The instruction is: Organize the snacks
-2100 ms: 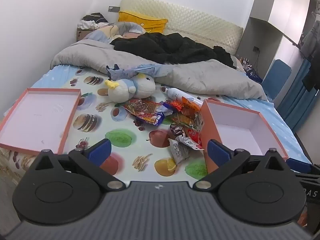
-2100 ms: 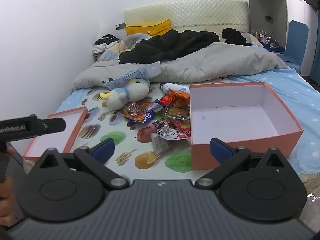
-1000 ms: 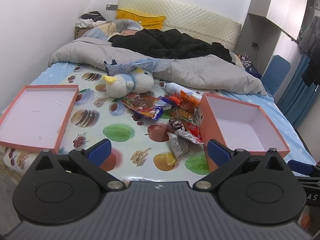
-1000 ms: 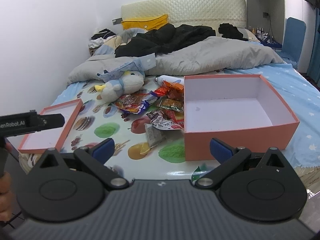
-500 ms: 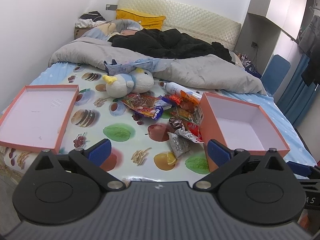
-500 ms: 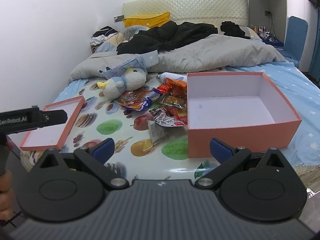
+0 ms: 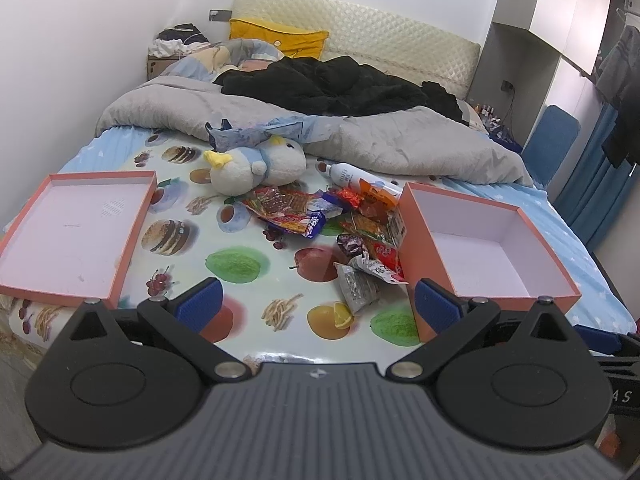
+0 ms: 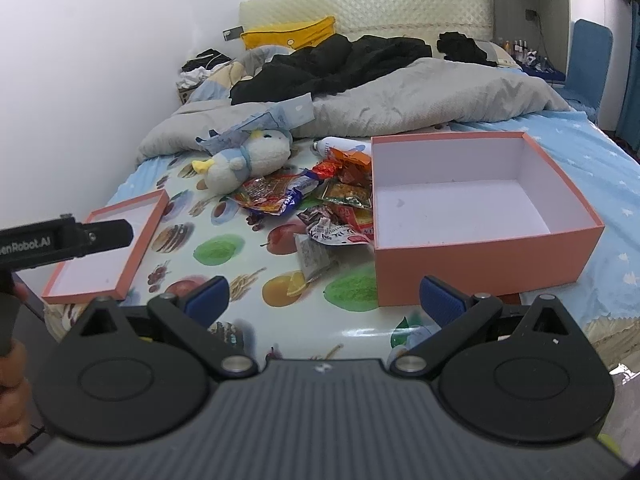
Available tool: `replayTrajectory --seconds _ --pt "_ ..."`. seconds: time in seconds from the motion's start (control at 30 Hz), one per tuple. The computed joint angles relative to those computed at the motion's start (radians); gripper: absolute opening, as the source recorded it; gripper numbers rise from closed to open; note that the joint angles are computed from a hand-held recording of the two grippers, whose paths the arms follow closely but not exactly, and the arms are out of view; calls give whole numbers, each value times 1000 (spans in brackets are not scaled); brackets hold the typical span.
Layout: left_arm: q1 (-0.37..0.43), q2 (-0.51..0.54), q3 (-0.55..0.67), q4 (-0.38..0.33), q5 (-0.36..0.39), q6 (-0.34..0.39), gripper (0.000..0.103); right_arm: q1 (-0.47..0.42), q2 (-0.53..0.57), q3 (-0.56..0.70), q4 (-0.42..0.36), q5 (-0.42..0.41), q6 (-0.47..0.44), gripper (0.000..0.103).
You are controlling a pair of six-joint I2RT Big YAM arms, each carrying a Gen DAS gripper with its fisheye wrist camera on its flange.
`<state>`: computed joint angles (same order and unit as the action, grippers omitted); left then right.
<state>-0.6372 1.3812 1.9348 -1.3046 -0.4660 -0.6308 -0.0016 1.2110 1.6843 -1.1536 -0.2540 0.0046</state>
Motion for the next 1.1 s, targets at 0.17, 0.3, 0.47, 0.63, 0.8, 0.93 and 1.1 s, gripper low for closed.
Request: replayTrajectory --seconds 0.17,0.3,0.47,0.63,0.8,0.93,1.1 --pt "1 11 9 -9 2 3 103 -10 1 -4 4 -11 8 103" --pt "-1 13 6 0 4 11 103 -16 -3 -10 13 -24 9 103" --pt "3 14 0 -4 12 5 103 -25 -4 -19 19 -54 14 103" --pt "7 16 -1 4 21 13 103 -33 -5 -24 29 -70 16 99" --pt "9 14 -15 14 28 20 103 -31 -12 -36 41 -76 10 99" --pt "15 10 -24 19 34 15 103 -26 -18 -44 51 -70 11 99" --pt "16 8 -35 14 43 8 103 -24 -20 -48 54 -66 10 99"
